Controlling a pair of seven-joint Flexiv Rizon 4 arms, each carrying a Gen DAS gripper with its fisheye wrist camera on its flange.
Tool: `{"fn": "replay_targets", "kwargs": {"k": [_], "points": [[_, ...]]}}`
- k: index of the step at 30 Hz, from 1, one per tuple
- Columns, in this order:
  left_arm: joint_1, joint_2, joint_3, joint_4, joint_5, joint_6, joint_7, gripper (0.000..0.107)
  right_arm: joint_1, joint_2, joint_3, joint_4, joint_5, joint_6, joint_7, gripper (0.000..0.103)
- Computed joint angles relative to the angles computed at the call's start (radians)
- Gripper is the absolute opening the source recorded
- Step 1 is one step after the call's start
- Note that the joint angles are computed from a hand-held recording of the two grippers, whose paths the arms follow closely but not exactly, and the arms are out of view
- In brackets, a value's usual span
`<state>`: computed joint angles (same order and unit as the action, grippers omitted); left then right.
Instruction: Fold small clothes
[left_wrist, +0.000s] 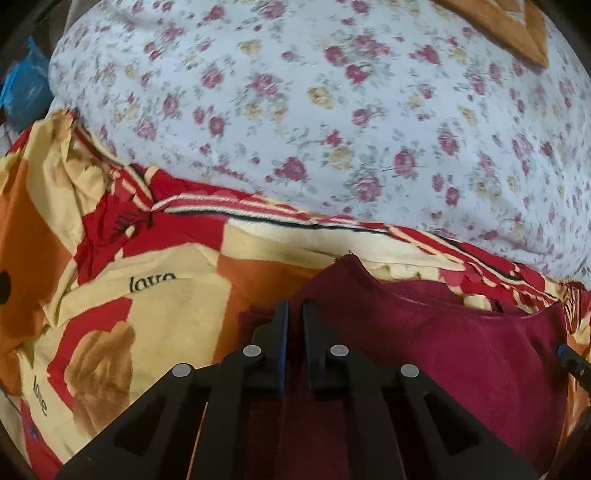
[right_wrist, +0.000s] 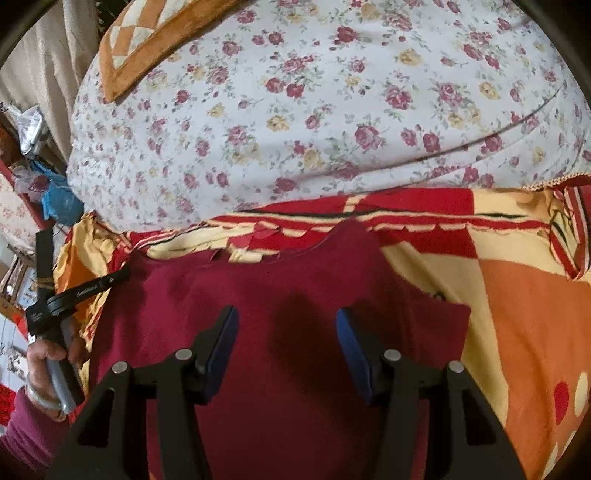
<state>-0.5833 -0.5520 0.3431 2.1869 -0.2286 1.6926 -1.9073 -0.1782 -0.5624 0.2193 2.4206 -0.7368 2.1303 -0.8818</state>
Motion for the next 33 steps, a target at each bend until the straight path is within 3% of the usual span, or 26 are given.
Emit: {"fn": "replay_targets", "kwargs": {"k": [3,8,12,15,17,19,23,25,29,33], "points": [[-0.004,-0.023,0.006,-0.010,-0.004,-0.021,-0.010,0.000,0.076,-0.024,-0.040,-0.036,0.112,-0.028,-0.016,0.060],[-0.064,-0.054,0.070,-0.047,0.028,-0.064,-0.035,0.000,0.107,-0.066,-0.045,-0.085,0.184,-0.055,-0.055,0.059],[0.004,-0.036,0.006,-0.031,0.055,-0.040,-0.042,0.002,0.216,0.009,-0.095,-0.029,0.333,-0.045,-0.137,0.059],[0.049,-0.029,-0.040,-0.010,0.053,0.000,-0.041,0.004,0.206,0.044,-0.076,0.024,0.359,-0.006,-0.177,0.062],[0.070,-0.023,-0.066,0.005,0.040,0.025,-0.041,0.006,0.274,0.067,-0.117,0.036,0.432,-0.064,-0.228,0.065],[0.081,-0.012,-0.083,0.023,0.023,0.038,-0.037,0.009,0.277,0.059,-0.119,0.025,0.433,-0.114,-0.246,0.065],[0.018,0.034,-0.039,0.067,-0.004,0.032,-0.028,0.013,0.326,0.101,-0.127,0.039,0.505,-0.148,-0.286,0.065],[-0.063,0.050,0.035,0.083,-0.012,0.016,-0.025,0.014,0.294,0.137,-0.084,0.065,0.500,-0.127,-0.288,0.065],[-0.198,0.083,0.147,0.138,-0.015,0.035,-0.022,0.014,0.345,0.217,-0.083,0.134,0.537,-0.100,-0.336,0.066],[-0.194,0.134,0.118,0.214,-0.039,0.083,-0.006,0.014,0.370,0.261,-0.063,0.190,0.556,-0.082,-0.354,0.068]]}}
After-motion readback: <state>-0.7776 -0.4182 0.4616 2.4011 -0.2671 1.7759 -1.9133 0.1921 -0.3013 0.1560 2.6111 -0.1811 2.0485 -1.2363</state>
